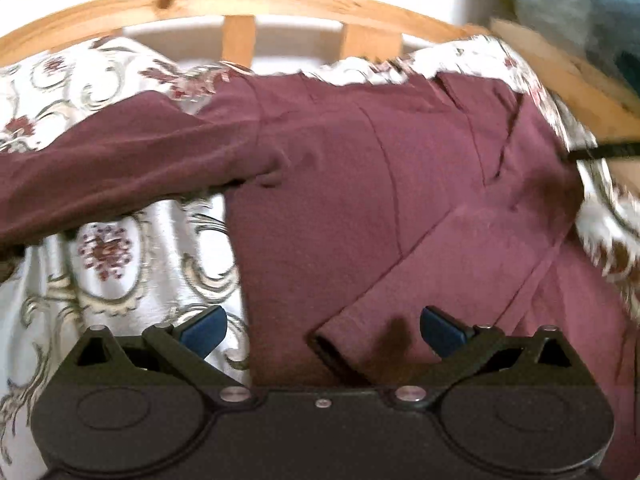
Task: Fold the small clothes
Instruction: 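Lift the sleeve with the right tool, lay it across the shirt body, release, then reach the left tool to the other sleeve cuff and close on it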
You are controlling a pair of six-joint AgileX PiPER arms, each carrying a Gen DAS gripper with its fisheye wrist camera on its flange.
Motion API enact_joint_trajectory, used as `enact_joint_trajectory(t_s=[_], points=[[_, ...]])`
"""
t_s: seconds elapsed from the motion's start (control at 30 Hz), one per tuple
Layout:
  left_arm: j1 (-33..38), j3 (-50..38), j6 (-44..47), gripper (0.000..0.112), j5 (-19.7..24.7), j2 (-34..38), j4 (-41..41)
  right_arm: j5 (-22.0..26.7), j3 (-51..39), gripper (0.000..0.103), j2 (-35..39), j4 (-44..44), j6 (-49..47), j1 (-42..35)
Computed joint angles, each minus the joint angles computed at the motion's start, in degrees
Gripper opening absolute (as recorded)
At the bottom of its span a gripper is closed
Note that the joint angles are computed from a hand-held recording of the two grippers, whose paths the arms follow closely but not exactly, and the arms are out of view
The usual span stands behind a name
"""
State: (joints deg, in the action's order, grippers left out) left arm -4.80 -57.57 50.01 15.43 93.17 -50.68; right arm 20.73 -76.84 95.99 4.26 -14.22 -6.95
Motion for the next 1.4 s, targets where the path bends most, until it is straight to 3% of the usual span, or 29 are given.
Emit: enact_joint_trajectory(t_s=[0.13,0.2,0.27,0.33,0.43,0.53,0.6,0.67,0.77,0.87,1.0,1.1,1.4], points=[[1.4,2.0,0.8,0.102,-1.4,-4.3,-5.8,-6.5,11.9,0.103,-10.5,-2.5,5.2,2.2],[0.5,2.7,-7.7,0.102,-5.0,-6.8,1.0,-12.2,19.7,0.103,-15.9,-12.6,16.7,4.3],[0.3,3.3,-19.2,0.102,-7.5,-9.2,11.8,-14.4,25.6,0.103,-20.1,-22.2,28.1,6.1],[1.1,3.9,-30.7,0.102,-7.5,-12.8,21.4,-16.7,30.5,0.103,-23.2,-31.2,39.6,8.0],[2.8,4.2,-47.8,0.102,-5.0,-18.3,36.9,-15.9,34.8,0.103,-26.7,-45.1,56.8,12.8],[2.8,3.0,-64.8,0.102,1.9,-23.8,54.1,-13.2,37.2,0.103,-28.8,-59.1,73.9,18.7],[2.7,2.3,-69.1,0.102,6.8,-28.0,59.4,-10.1,38.2,0.103,-30.0,-65.3,82.3,23.3],[5.7,2.8,-64.4,0.102,9.3,-32.1,55.7,-6.2,38.0,0.103,-30.1,-70.3,89.6,28.2],[14.7,2.0,-47.3,0.102,13.6,-35.4,41.0,-3.5,38.2,0.103,-30.2,-77.6,101.7,33.2],[24.8,2.9,-32.2,0.102,15.6,-37.1,27.5,-3.3,37.3,0.103,-29.2,-73.8,97.5,34.5],[29.3,7.3,-25.8,0.102,12.0,-38.8,23.0,-0.4,37.8,0.103,-29.1,-76.6,98.9,37.0],[32.0,9.6,-19.0,0.102,12.4,-38.4,15.4,1.4,38.4,0.103,-29.6,-80.2,102.1,37.9],[34.7,10.8,-19.5,0.102,13.6,-36.3,11.4,1.4,38.8,0.103,-29.7,-80.2,101.5,36.9]])
